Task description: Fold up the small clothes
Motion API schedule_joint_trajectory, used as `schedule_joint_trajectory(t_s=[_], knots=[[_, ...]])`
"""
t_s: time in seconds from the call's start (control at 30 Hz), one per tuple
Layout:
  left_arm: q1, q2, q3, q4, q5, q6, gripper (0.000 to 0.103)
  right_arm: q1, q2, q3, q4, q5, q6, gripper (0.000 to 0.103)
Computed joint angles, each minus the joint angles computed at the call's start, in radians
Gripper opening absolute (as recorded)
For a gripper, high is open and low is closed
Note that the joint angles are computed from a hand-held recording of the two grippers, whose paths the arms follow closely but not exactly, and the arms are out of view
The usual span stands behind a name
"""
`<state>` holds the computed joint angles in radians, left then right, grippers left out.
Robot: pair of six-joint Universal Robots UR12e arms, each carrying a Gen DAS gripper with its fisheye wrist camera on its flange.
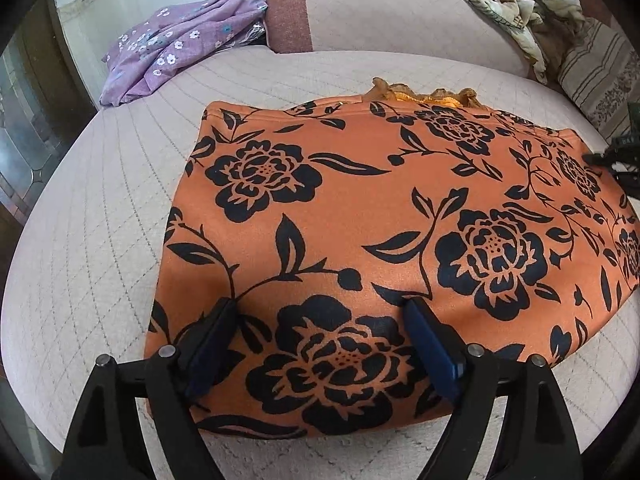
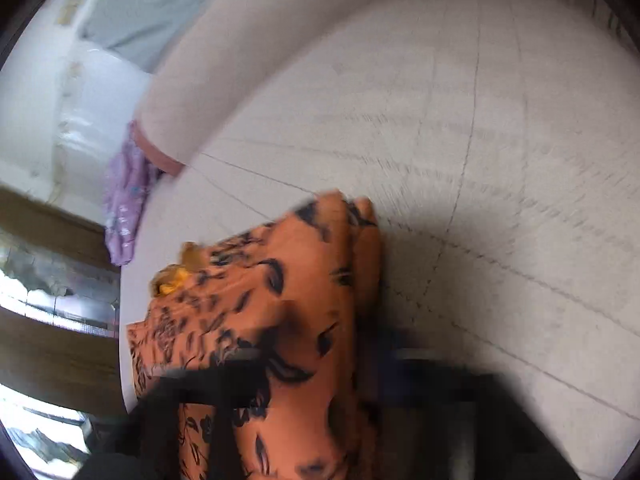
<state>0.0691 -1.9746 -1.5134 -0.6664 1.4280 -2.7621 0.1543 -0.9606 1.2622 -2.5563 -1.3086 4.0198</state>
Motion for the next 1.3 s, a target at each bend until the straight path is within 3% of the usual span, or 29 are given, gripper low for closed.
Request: schedule_joint_trajectory(t_s=[0.07,0.13,0.17,0.23,0.27,0.3,0.4,0.47,0.57,0.63,0.67,0.77,0.8,0.87,0.97,1.07,1.13,1.2,1.23,1.3], knots=[[0.003,0.001,-0.004,0.009,-0.008,0.001,0.087,0.017,-0.009,0.011,-0.06,-0.068,-0.001,0.015],[-0.001,-0.002,-0.008,0.027,-0.001,0.002,0.089,0.025,-0.008,0.015,-0.012,-0.151,0.037,0.016],[-0.001,-0.002,-0.007,0.025,0.002,0.002,0.089,0.019,-0.011,0.029,-0.014,-0.138,0.082,0.016],[0.003,-0.002,-0.004,0.013,-0.012,-0.003,0.089,0.02,-0.023,0.049,-0.059,-0.156,0.129,0.027],[0.003,-0.002,-0.004,0.012,-0.014,0.002,0.089,0.032,-0.029,0.035,-0.019,-0.217,0.111,0.037],[0.002,-0.003,-0.003,0.012,-0.012,0.005,0.089,0.048,-0.035,0.015,0.028,-0.294,0.087,0.038],[0.002,-0.004,0.002,0.002,-0.015,-0.005,0.089,0.077,-0.05,0.01,-0.036,-0.365,0.046,0.039],[0.004,-0.004,0.006,-0.009,-0.023,-0.003,0.089,0.096,-0.049,-0.003,-0.082,-0.307,-0.024,0.041],[0.021,0.006,0.023,-0.073,-0.085,-0.015,0.088,0.122,-0.033,-0.017,-0.105,-0.202,-0.09,0.072],[0.05,0.025,0.01,-0.063,-0.173,-0.058,0.088,0.133,-0.013,-0.035,-0.033,-0.157,-0.137,0.072],[0.056,0.03,0.004,-0.055,-0.174,-0.063,0.088,0.132,-0.004,-0.035,0.011,-0.142,-0.132,0.072],[0.064,0.019,0.011,-0.138,-0.074,-0.039,0.058,0.135,-0.006,-0.004,-0.038,-0.155,-0.109,0.072],[0.072,0.025,0.002,-0.125,-0.097,-0.008,0.056,0.134,-0.007,-0.008,-0.026,-0.153,-0.101,0.072],[0.068,0.027,0.03,-0.18,-0.082,0.011,0.053,0.134,-0.006,-0.011,-0.013,-0.15,-0.095,0.072],[0.089,0.019,0.078,-0.18,-0.19,-0.029,0.054,0.133,0.001,-0.024,-0.004,-0.144,-0.101,0.072],[0.09,-0.05,0.188,-0.195,-0.193,-0.06,0.055,0.131,-0.006,-0.003,-0.03,-0.137,-0.097,0.072],[0.077,-0.144,0.326,-0.292,-0.135,-0.093,0.053,0.132,-0.006,0.0,-0.032,-0.135,-0.09,0.072],[0.075,-0.212,0.429,-0.39,-0.133,-0.107,0.028,0.131,-0.002,-0.006,-0.028,-0.13,-0.086,0.072],[0.072,-0.255,0.495,-0.437,-0.14,-0.118,0.027,0.13,-0.003,-0.005,-0.03,-0.126,-0.088,0.072],[0.062,-0.296,0.546,-0.431,-0.105,-0.106,0.027,0.128,-0.006,0.002,-0.041,-0.117,-0.088,0.072]])
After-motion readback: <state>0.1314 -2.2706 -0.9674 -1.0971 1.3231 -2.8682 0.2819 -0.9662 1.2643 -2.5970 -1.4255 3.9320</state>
